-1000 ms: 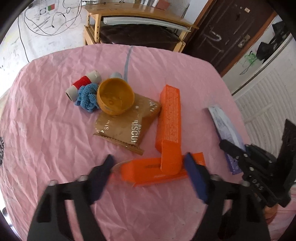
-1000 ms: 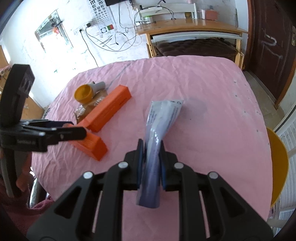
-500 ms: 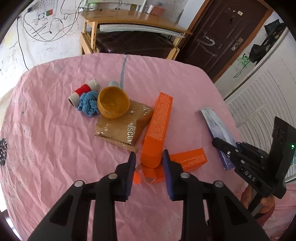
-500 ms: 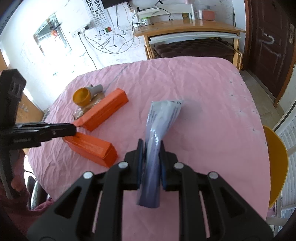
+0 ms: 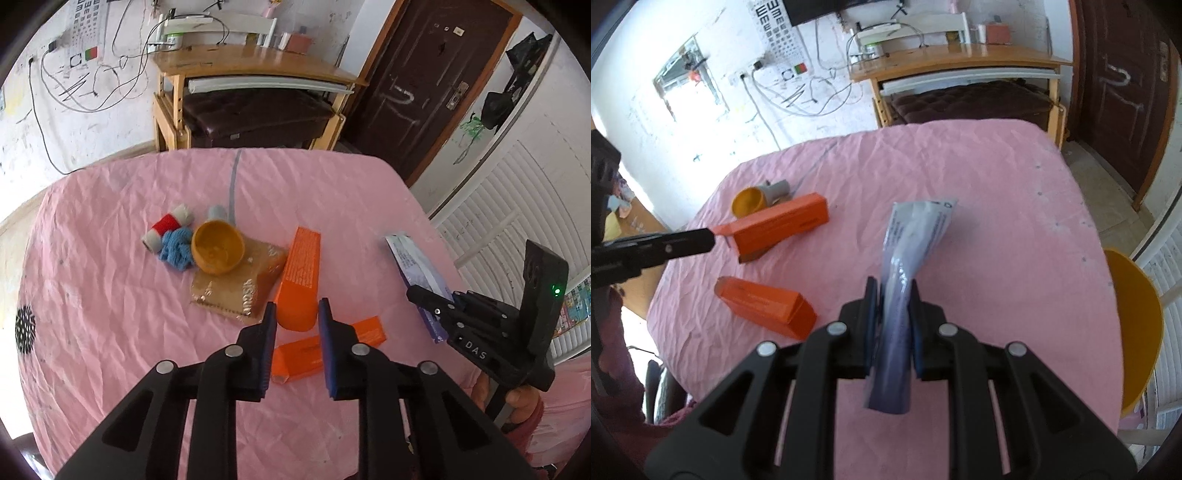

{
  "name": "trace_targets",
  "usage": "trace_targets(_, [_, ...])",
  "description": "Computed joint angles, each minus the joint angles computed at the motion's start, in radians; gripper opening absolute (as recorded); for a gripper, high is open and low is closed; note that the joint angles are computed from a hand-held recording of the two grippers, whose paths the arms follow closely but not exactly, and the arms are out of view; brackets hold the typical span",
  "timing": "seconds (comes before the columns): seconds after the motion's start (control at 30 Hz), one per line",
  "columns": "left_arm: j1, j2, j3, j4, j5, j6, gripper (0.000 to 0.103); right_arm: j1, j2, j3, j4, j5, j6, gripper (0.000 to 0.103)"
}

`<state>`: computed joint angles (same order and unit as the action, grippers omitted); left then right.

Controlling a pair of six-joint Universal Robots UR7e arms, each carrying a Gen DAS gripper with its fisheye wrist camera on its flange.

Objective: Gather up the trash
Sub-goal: 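Carry both items to the yellow bin and open both tools to drop them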

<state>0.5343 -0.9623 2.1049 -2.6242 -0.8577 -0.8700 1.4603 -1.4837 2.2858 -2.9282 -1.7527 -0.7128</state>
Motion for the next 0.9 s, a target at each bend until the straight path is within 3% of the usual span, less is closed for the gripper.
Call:
trace_targets(0.53, [-0.019,0.064,-0.142,0.031,0.057,0.091,0.017,-0.047,-0.077,-0.018,-0.020,0.067,0.016,0.015])
trace_targets(0.9, [-0.039,0.163,-0.283,0.041,0.035,0.207,0.017,-0.133,-0.130,-0.052,-0.035,0.107,0.053,0.015])
